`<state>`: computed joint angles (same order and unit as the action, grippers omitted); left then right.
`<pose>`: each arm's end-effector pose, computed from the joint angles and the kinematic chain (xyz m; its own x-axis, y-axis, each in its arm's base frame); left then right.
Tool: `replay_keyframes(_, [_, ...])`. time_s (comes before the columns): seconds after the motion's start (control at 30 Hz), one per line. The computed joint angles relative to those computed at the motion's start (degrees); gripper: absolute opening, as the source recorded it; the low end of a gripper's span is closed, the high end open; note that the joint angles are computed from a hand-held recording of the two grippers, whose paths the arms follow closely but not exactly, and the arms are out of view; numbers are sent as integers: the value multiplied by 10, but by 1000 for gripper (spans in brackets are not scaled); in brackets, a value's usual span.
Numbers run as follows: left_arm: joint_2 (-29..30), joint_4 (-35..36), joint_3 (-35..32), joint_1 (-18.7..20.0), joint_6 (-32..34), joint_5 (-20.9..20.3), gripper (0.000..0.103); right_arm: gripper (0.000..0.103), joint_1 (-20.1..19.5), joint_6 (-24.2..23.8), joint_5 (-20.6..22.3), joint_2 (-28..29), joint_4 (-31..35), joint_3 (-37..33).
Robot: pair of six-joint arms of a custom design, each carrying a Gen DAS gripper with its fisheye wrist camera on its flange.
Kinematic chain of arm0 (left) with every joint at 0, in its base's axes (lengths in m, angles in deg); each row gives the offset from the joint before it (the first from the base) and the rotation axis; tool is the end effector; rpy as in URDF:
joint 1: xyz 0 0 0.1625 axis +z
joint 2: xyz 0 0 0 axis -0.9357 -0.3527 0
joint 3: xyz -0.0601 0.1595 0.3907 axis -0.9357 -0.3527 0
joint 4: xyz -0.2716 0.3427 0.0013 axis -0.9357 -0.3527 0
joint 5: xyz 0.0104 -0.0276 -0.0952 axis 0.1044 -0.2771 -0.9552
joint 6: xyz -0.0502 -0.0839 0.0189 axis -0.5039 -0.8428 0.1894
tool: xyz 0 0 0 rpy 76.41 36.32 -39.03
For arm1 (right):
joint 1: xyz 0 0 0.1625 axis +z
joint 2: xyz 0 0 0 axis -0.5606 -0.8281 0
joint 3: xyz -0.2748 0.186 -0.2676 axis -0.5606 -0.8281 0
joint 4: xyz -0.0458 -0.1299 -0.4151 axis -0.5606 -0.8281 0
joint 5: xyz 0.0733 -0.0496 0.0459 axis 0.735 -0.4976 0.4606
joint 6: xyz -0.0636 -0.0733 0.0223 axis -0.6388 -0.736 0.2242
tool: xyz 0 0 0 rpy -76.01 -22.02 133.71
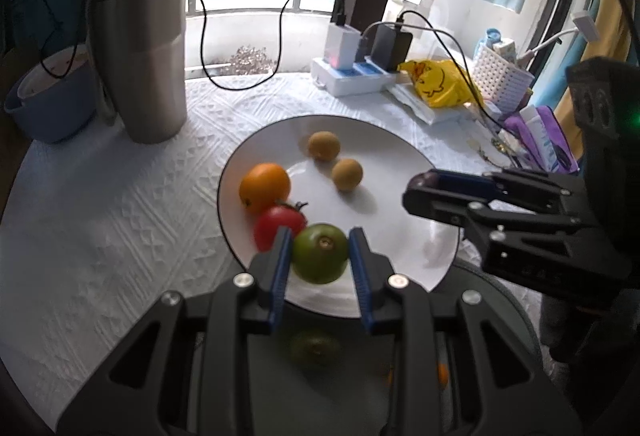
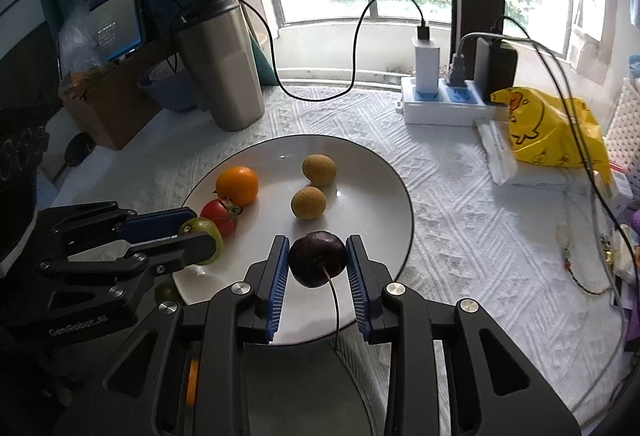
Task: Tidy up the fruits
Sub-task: 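Carry the green fruit and dark plum over the white plate, lowering both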
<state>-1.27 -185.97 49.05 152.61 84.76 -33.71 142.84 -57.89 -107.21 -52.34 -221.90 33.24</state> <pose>0.0928 -0.5921 0.2187 -0.7445 0.4521 -0.4913 0.6287 0.7223 -0.2881 0.2844 -0.5870 -0.1573 -0.7648 -0.2502 0.5938 -0.5418 0.7483 -0.3826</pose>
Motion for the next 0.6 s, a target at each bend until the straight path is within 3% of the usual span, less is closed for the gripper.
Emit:
replay_keyframes(0.27, [7, 5, -3, -1, 1, 15, 31, 31, -8, 4, -3, 13, 24, -24])
replay_keyframes(0.6, [-3, 1, 5, 1, -10, 14, 34, 31, 3, 3, -16, 10, 7, -17])
